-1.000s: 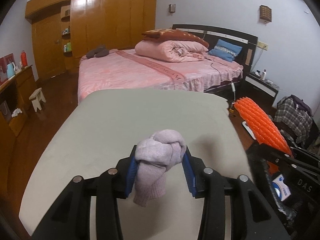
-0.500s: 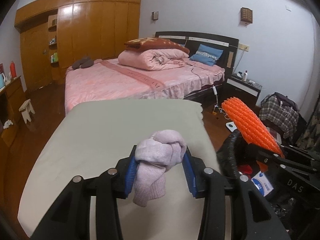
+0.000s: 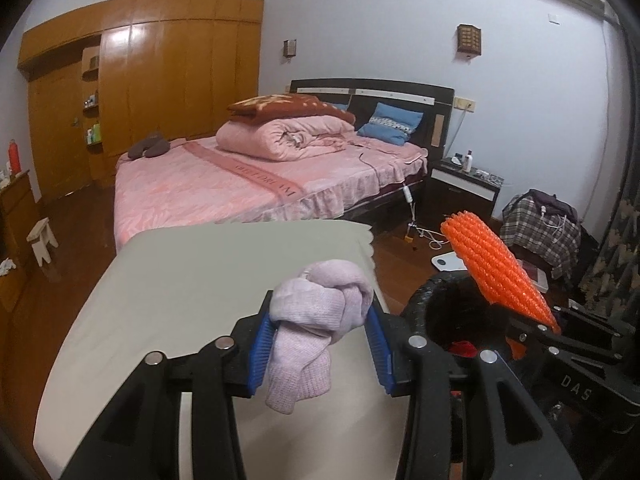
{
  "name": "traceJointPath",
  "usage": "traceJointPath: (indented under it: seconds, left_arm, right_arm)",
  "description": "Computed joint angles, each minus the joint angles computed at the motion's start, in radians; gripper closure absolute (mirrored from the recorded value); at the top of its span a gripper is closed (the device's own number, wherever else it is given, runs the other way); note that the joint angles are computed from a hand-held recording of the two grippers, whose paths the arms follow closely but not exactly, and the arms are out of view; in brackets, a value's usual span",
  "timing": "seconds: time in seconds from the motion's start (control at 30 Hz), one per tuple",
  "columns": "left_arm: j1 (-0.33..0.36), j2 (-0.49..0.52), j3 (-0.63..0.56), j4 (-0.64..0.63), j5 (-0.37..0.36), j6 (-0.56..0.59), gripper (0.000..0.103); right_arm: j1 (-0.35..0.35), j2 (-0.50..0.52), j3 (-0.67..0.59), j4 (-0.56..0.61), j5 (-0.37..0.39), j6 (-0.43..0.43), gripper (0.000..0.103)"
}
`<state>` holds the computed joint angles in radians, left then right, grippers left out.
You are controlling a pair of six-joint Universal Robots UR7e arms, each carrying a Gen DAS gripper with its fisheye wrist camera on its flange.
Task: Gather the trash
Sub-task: 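Carry the pink cloth and orange strip over the bin and release both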
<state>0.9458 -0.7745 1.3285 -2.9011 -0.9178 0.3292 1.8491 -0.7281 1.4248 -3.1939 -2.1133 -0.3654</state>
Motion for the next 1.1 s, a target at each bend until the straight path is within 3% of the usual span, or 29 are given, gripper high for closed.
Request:
traceJointPath:
  seconds: [0.57,1.1]
  left_arm:
    - [-0.038,0.05,-0.022,0.011,-0.075,0.036,0.06]
    - [-0.054,0.164,-0.125,0.063,-0.155,0.061,0.06]
  right_arm:
    - [-0.027,-0.087,0.114,-0.126,-0.08,-0.013,0.078]
    - [-0.09,-0.139,0.156,-0.192,-0.12,-0.029,0.078]
